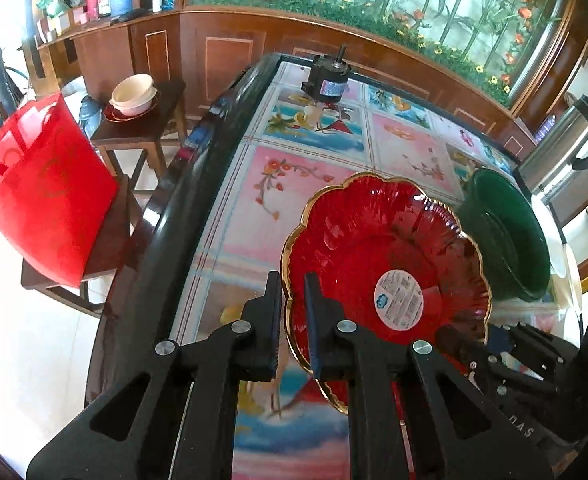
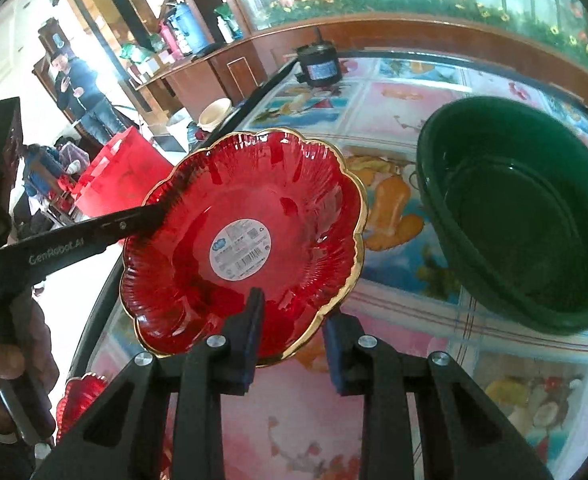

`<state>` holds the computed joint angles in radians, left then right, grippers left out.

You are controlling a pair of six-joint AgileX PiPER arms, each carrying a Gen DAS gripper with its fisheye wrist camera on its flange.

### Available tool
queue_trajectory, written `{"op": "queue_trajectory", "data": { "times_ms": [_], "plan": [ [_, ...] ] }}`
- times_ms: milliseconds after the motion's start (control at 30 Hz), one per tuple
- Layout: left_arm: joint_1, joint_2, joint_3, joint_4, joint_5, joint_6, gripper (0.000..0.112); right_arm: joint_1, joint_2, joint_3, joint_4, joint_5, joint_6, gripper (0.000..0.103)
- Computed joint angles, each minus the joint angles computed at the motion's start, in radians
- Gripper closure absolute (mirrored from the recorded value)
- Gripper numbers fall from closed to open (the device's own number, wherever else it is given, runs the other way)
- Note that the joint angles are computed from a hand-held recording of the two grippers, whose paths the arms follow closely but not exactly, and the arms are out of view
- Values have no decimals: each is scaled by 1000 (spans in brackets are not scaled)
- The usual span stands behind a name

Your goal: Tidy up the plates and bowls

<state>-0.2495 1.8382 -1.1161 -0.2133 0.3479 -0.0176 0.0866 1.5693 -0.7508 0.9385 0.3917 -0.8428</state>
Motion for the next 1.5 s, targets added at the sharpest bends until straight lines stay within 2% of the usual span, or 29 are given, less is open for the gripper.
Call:
{"op": "queue_trajectory", "data": {
  "times_ms": [367,500,567,633,733,867,1067,1133,1267,1500],
  "plan": [
    [-24,-253,288,82,-102,-134,101,94,-150,80,-138,-7,132,74],
    [-73,-357,390,356,-122,-439,101,99,-202,116,-126,26,112,73],
    [-103,-406,436,506,-127,-605,101,119,-229,136,-160,13,144,73],
    [-115,-443,472,547,-134,-662,101,145,-261,160,-205,-5,190,73],
    [-114,-490,517,493,-136,-626,101,167,-305,192,-237,-16,224,73],
    [-143,-550,581,590,-130,-758,101,185,-346,231,-251,-18,228,73],
    [-242,-634,658,918,-73,-1160,101,236,-393,273,-291,-30,273,73],
    [-276,-659,681,984,-52,-1248,101,250,-400,282,-314,-34,294,72],
    [-300,-707,728,962,-52,-1263,101,253,-428,304,-315,-26,291,72],
    [-376,-750,797,1027,-18,-1404,101,340,-467,362,-449,-55,450,70]
  ]
}}
